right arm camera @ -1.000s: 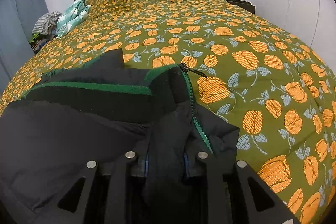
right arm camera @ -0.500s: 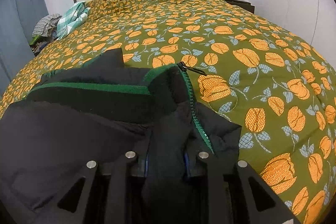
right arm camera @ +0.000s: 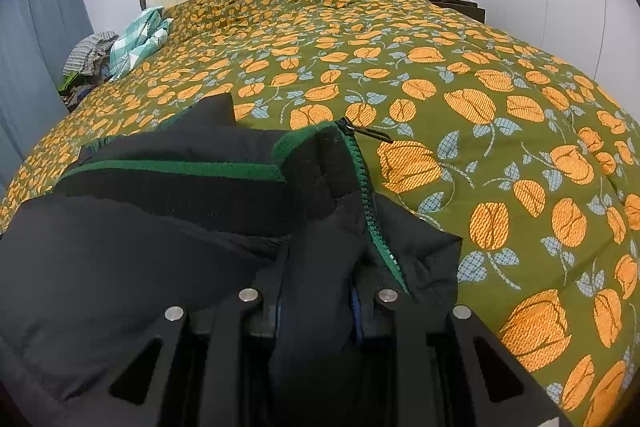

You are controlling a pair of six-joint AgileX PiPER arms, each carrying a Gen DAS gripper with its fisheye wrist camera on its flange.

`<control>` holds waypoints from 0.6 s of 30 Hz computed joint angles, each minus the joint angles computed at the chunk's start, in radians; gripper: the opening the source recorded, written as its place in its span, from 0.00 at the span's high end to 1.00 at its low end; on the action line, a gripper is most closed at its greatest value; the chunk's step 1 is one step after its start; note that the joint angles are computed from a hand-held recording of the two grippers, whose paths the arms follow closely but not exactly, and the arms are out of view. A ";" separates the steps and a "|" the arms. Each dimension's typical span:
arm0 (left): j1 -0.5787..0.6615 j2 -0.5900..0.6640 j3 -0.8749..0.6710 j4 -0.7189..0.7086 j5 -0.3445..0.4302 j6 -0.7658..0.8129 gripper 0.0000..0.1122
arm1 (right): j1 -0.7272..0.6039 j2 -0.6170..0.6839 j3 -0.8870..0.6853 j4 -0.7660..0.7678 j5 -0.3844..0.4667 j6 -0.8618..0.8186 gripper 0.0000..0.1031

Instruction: Fold large clothes

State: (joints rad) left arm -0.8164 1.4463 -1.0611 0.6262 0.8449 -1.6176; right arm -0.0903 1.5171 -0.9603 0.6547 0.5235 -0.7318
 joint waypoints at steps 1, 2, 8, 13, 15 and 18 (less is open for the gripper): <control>0.000 0.001 0.000 0.001 -0.002 -0.002 0.52 | 0.000 0.001 0.000 0.003 0.000 -0.002 0.76; 0.000 0.002 0.000 0.001 -0.003 -0.004 0.52 | -0.001 0.000 0.001 0.003 0.000 -0.003 0.76; 0.001 0.002 0.001 0.001 -0.004 -0.004 0.52 | -0.001 0.003 0.000 0.007 -0.002 -0.007 0.76; 0.001 0.002 0.002 0.002 -0.007 -0.006 0.52 | -0.002 0.002 0.002 0.012 0.000 -0.011 0.76; 0.001 0.002 0.002 0.003 -0.007 -0.006 0.52 | -0.003 0.001 0.002 0.012 0.000 -0.012 0.76; 0.001 0.001 0.003 0.003 -0.008 -0.006 0.52 | -0.005 0.002 0.004 0.023 -0.002 -0.021 0.76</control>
